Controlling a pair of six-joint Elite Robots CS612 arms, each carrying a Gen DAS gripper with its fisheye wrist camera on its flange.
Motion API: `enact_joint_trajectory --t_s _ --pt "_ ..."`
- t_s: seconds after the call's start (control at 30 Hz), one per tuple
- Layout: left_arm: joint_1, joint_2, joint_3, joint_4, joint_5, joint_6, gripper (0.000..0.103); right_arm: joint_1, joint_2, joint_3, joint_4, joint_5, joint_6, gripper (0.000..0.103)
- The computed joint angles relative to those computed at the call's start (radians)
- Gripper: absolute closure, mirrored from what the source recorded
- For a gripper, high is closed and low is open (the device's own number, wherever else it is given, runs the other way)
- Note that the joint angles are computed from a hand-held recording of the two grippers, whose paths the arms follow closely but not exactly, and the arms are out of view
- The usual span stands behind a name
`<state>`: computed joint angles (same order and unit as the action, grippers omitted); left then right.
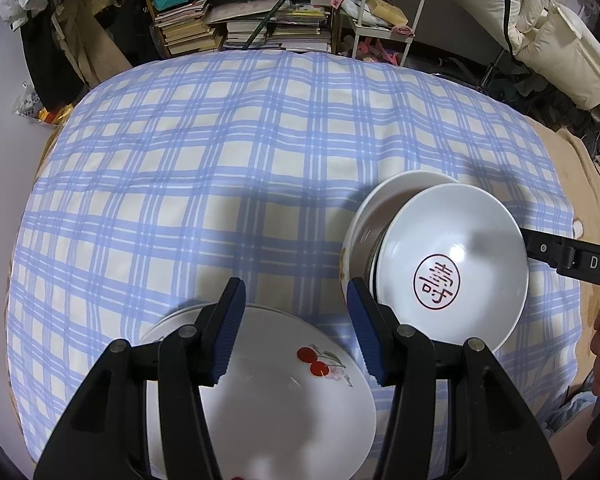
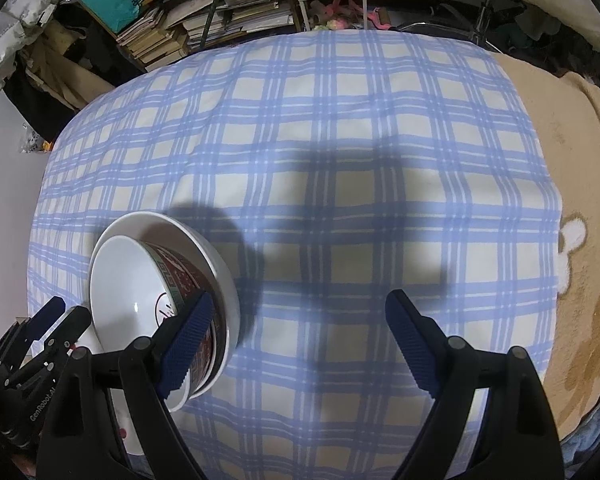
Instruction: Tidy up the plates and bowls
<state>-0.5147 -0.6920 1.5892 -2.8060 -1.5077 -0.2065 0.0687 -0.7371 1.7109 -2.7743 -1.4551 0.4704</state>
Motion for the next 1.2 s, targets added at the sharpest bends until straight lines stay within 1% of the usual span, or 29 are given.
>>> enact_joint_trajectory --t_s 0.13,0.3,0.63,0.8,0.9,0.97,1.07,1.13,1.2 --pt "0.001 0.003 -0.005 0.016 -0.019 0.007 0.051 -0.004 0.002 0.001 0.002 0.021 0.012 0.011" --pt "-0.008 0.002 0.000 0.009 0.009 0.027 0.051 -0.001 0.004 -0.002 0.009 0.012 0.011 0.011" --pt "-0.007 0.005 -0.004 0.018 0.007 0.032 0.050 0.001 0.010 -0.010 0.013 0.009 0.001 0.011" --pt "-0.009 0.004 -0.003 0.018 0.017 0.033 0.049 -0.006 0.011 -0.003 -0.005 0.051 0.011 0.021" --pt "-0.010 0.003 -0.001 0.016 0.023 0.035 0.049 -0.009 0.013 -0.002 -0.013 0.074 0.009 0.030" --pt "-0.010 0.001 -0.001 0.016 0.029 0.033 0.049 -0.012 0.015 -0.002 -0.021 0.095 0.006 0.038" --pt "-0.011 -0.002 0.003 0.012 0.041 0.046 0.050 -0.011 0.019 -0.007 -0.015 0.104 -0.001 0.045" --pt "-0.013 -0.003 0.005 0.006 0.049 0.051 0.051 -0.011 0.021 -0.008 -0.016 0.112 -0.005 0.050" --pt "-0.011 -0.002 0.004 0.003 0.043 0.047 0.051 -0.011 0.022 -0.007 -0.023 0.119 -0.005 0.052"
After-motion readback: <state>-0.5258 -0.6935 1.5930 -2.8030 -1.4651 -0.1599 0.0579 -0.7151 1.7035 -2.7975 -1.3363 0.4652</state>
